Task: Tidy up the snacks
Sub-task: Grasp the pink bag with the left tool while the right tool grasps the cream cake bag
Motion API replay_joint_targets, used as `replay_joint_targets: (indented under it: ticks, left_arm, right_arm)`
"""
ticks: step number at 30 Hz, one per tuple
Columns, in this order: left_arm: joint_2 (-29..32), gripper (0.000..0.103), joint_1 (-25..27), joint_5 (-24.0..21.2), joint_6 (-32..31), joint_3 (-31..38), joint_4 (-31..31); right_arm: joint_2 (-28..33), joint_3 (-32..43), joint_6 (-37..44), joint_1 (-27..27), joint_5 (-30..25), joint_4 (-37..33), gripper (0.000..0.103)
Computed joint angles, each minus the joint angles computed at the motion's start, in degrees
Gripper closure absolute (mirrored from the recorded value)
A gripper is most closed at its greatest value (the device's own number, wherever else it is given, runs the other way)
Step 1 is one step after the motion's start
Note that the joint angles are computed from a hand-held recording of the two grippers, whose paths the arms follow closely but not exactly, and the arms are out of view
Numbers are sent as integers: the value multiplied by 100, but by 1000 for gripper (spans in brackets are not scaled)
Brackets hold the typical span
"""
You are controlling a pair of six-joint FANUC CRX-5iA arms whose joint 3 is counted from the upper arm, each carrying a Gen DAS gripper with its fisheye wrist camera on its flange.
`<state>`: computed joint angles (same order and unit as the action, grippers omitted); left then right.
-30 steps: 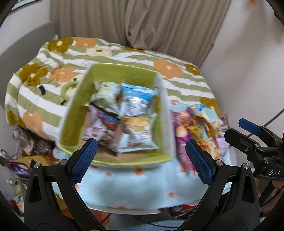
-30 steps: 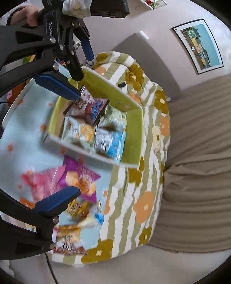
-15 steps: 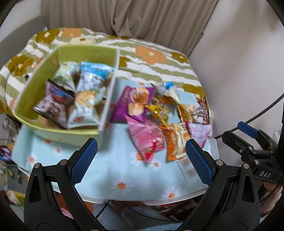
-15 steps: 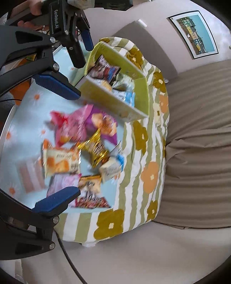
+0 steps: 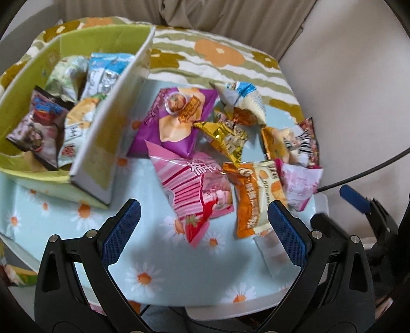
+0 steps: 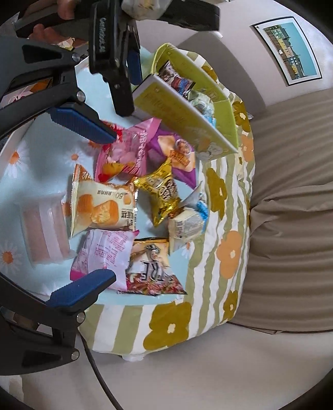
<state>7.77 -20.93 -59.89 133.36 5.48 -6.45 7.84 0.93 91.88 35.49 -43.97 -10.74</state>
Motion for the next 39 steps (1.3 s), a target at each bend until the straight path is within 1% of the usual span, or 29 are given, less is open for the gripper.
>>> replay_joint_targets:
  ticks: [5, 13, 15, 17, 18, 21, 23, 25, 27, 29, 34, 39]
  left_arm:
    - [336, 4, 100, 35, -65, 61, 87]
    - [739, 4, 277, 141, -230, 111, 380]
    - [807, 4, 339, 210, -268, 66, 503]
    - [870, 5, 391, 257, -312, 36, 600]
    - [896, 6, 403, 270, -337, 28, 625]
    - [976, 20, 479, 263, -506, -19, 816]
    - [935, 22, 518, 384, -585, -149, 941]
    - [935, 29, 521, 325, -635, -150, 916]
    - [903, 29, 529, 301, -700, -184, 923]
    - [852, 30, 530, 239, -719, -218, 879]
    - [597, 30, 573, 241, -771, -524, 899]
    - [418, 31, 575, 221, -734, -705, 857]
  right_arm:
    - [338, 93, 241, -41, -12, -179, 6]
    - [659, 200, 216, 19, -70, -159, 10]
    - [740, 281, 243, 2, -165, -247, 15]
    - [800, 328, 251, 21, -240, -279, 17]
    - [815, 314, 227, 60, -229, -223, 17]
    - [838, 304, 250, 124, -192, -156, 17]
    - [862, 317, 252, 160, -192, -118, 17]
    - [879, 336, 249, 176, -208, -120, 18]
    - [936, 411, 271, 174, -277, -162, 23]
    - [995, 450, 173, 201, -306, -79, 24]
    - [1149, 636, 96, 149, -422, -116, 26]
    - [1291, 767, 5, 213, -465, 14, 27]
